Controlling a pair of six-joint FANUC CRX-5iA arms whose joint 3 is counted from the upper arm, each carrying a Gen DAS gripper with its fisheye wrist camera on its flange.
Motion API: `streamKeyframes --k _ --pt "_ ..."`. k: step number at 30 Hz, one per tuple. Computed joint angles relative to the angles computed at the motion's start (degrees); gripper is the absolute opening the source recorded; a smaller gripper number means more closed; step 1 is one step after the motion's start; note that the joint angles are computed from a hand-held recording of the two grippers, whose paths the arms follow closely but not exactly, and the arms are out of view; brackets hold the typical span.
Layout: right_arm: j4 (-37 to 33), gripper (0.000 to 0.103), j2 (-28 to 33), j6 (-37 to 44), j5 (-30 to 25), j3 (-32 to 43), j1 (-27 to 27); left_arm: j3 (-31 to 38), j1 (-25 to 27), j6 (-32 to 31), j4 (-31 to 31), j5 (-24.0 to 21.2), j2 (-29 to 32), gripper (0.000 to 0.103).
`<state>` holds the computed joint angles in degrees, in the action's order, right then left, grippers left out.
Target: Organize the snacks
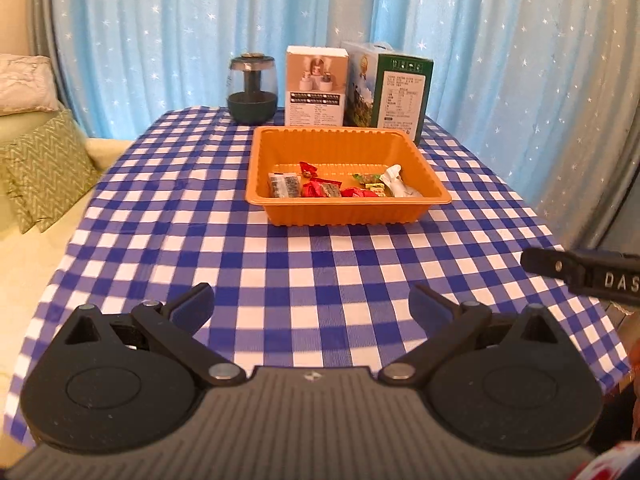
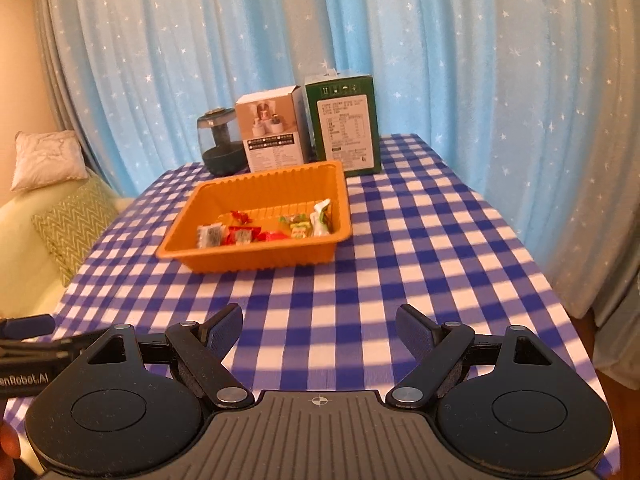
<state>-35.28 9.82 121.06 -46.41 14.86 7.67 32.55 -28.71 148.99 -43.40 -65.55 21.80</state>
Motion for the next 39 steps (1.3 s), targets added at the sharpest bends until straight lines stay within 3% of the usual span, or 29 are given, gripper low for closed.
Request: streamKeyframes --k 6,13,27,39 --pt "-1.4 0.083 -4.8 1.9 -3.7 -3.0 -1.5 -0.4 -3.3 4.5 -1.6 -4.5 -2.5 0.103" --pt "-2.6 0.083 -9.5 2.5 -5.9 -5.9 -3.1 -0.3 -6.6 5.6 -2.9 -8.1 -4.0 0.103" --pt "-1.8 0.083 -15.5 4.2 -10.9 -8.2 -5.2 0.3 -11.6 7.6 -5.4 -13.2 -5.3 0.103" --pt "-2.0 0.083 -18.9 6.2 -12.4 -9.9 -6.4 0.3 -14.4 9.2 -7.2 -14.7 -6.3 0.103"
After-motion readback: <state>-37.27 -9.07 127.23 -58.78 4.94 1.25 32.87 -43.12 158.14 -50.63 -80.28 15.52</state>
